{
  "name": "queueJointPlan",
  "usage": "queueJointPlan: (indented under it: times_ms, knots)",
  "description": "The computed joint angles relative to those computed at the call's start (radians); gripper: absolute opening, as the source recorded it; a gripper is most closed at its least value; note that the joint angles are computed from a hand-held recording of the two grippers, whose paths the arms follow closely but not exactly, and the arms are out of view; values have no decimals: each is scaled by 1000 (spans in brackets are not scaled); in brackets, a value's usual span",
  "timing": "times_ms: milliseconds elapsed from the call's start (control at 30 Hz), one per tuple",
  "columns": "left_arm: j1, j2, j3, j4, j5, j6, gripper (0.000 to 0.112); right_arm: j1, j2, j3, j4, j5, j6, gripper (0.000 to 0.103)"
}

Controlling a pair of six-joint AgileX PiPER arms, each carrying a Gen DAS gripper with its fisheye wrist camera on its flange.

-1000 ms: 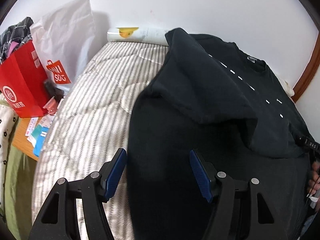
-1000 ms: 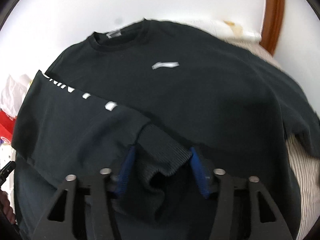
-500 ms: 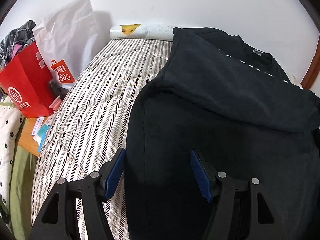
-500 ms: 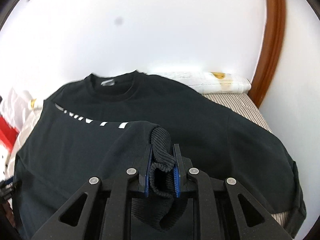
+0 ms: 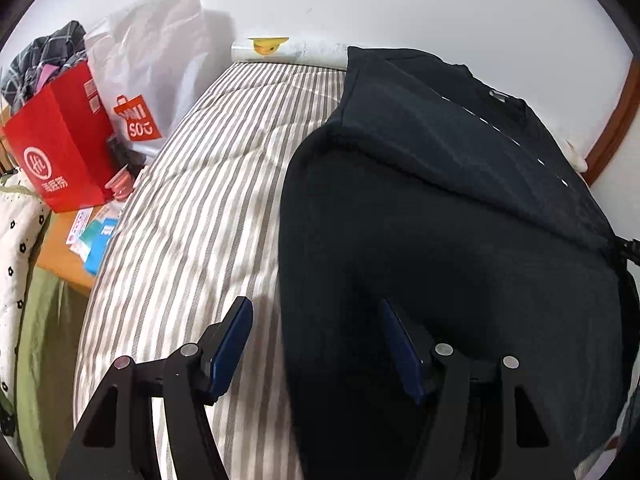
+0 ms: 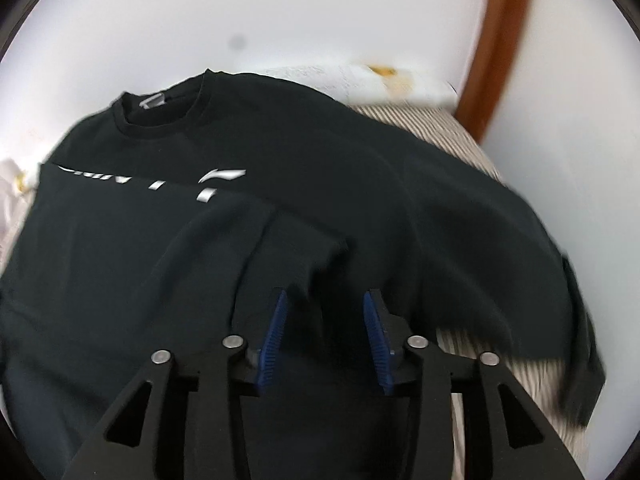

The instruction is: Fold small clothes

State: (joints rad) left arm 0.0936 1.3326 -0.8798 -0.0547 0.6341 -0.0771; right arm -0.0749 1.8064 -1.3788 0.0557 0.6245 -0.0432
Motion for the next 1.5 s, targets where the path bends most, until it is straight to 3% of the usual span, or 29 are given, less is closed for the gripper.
queueJointPlan:
  times_ms: [67,167,300,633,700,800,867,900,933,967,1100,1300,1500]
  knots:
    - [10,-30,27,-22,19,36,64,-29,-113,140,66,-41,-86,57]
    - [29,-96,87,-61,32,93,64,-43,-265,328,41,-113,-134,67]
    - [53,-194,152,-133,69,176,64,-84,-411,498,30,-131,-200,69]
    - [-22,-390,258,-94,139,101,62,-320,-640,811,428,-73,-720,70]
    - [-74,-403,268,-38,131,23,58,-360,-651,842,520,-51,-844,70]
    - [-138,-398,267,32,120,-88,38,-360,-642,874,558,-60,-886,70]
    - [-169,-386,258,82,123,-157,16,-347,-616,882,601,-75,-928,52]
    - [-170,-380,252,86,128,-170,16,-343,-624,897,639,-96,-965,48]
    - [-168,-380,248,85,135,-176,12,-334,-632,906,656,-109,-984,24]
    - [-164,-386,250,85,138,-175,10,-330,-638,904,657,-101,-986,12]
    - [-171,-438,262,100,170,-187,7,-336,-686,919,631,-102,-962,9]
    - [-110,-548,292,24,241,-97,7,-464,-771,924,683,25,-1082,9]
    - [-97,-693,315,-8,367,-73,7,-557,-822,895,678,143,-1133,9]
